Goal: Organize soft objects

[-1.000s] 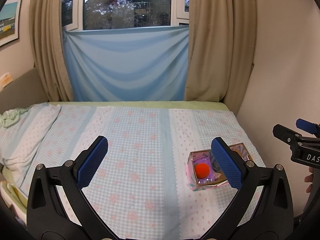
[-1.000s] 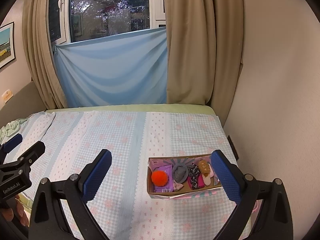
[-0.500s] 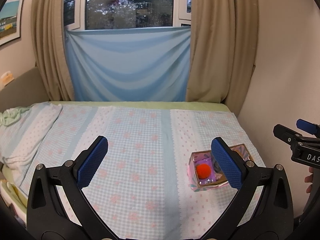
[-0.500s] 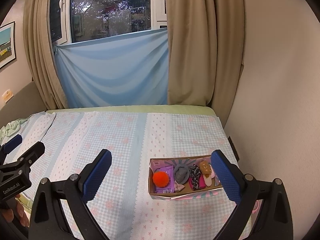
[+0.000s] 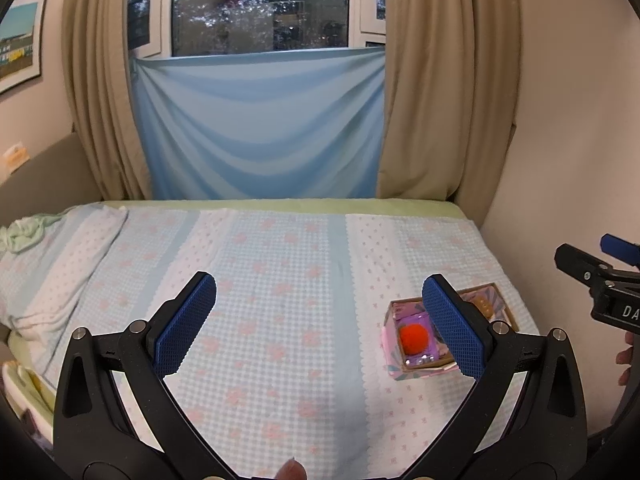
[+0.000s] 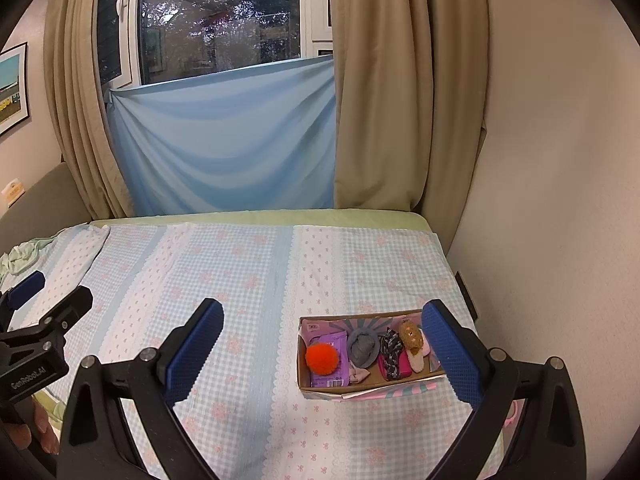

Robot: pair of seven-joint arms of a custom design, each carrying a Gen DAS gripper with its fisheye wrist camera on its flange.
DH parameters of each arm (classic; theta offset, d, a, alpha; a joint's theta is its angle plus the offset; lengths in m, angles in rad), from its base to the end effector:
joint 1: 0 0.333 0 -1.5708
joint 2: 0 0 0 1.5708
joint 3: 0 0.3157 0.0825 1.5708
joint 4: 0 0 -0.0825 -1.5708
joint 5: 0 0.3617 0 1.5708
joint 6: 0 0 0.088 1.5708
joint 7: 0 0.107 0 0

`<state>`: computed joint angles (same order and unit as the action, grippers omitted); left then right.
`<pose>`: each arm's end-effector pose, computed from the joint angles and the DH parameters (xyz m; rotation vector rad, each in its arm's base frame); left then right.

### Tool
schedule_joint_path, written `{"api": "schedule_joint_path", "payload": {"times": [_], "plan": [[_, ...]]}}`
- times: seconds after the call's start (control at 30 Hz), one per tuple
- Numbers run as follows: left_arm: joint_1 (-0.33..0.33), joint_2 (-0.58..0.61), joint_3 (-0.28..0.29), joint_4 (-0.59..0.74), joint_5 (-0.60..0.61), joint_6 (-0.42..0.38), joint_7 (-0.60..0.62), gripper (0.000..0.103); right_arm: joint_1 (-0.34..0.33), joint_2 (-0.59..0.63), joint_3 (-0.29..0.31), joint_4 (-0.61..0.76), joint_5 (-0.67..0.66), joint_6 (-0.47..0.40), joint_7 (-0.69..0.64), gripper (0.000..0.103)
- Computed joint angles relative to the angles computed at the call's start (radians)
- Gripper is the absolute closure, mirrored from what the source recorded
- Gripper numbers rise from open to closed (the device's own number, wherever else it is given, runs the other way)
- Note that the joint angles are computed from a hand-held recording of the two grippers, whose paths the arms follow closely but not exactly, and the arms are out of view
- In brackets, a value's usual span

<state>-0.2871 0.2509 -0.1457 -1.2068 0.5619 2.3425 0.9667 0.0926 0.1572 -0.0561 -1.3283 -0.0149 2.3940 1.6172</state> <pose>0.5968 -0.2472 0.7449 -1.5972 1.6155 -0.8645 0.6221 0.0267 0.7486 -1.6743 1.6725 -0.8036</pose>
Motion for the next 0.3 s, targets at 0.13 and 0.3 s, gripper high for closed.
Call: {"api": "schedule_joint_path", "payload": {"times": [0.13,0.3], "plan": [[0.001,0.012,0.004,0.011,0.008,-0.001,0.009,0.000,0.007,0.018,-0.002,0.027,-0.017,-0.019,0.023,0.004],[0.026,0.026,0.003,0.007,-0.039,0.025,0.040,0.000,0.018,0.063,-0.006,0.082,-0.040,-0.060,0.057,0.004]]}}
